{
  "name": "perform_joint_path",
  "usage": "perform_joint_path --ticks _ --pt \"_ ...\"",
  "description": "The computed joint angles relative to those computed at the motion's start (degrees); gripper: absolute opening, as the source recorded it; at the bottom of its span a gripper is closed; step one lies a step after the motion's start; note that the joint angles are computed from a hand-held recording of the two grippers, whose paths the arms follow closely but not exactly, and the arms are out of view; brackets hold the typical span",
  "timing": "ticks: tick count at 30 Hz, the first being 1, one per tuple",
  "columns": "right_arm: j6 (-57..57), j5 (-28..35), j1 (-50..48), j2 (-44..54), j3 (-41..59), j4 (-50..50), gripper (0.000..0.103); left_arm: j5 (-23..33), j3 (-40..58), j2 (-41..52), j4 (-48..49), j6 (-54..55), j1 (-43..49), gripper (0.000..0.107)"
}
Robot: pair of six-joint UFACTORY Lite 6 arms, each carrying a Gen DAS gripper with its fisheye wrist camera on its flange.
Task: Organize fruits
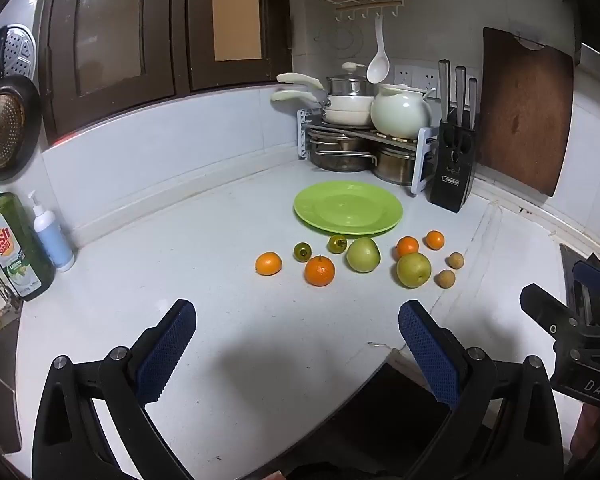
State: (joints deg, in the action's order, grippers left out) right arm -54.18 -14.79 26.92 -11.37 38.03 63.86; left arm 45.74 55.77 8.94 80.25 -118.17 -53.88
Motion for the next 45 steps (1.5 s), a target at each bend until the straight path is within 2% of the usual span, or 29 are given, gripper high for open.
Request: perform_joint_path --ticks 5,12,38,45 --pt "-0.2 0.1 -0.2 -0.4 -0.2 0.2 0.102 -0.8 -0.6 -1.6 -1.2 1.4 0.2 0.103" --pt "-0.8 0.0 -0.2 -0.6 -0.5 0.6 0.102 1.9 1.0 0.1 -1.7 0.9 -1.1 0.103" --pt "-0.6 -0.1 -0.1 -0.7 -0.4 0.5 0.102 1.6 3.9 1.5 -1.7 1.8 -0.9 0.103" --pt "-5.3 0.5 -0.2 0.1 1.8 5.0 0.102 1.6 4.0 1.7 -1.0 1.3 -1.0 0.103"
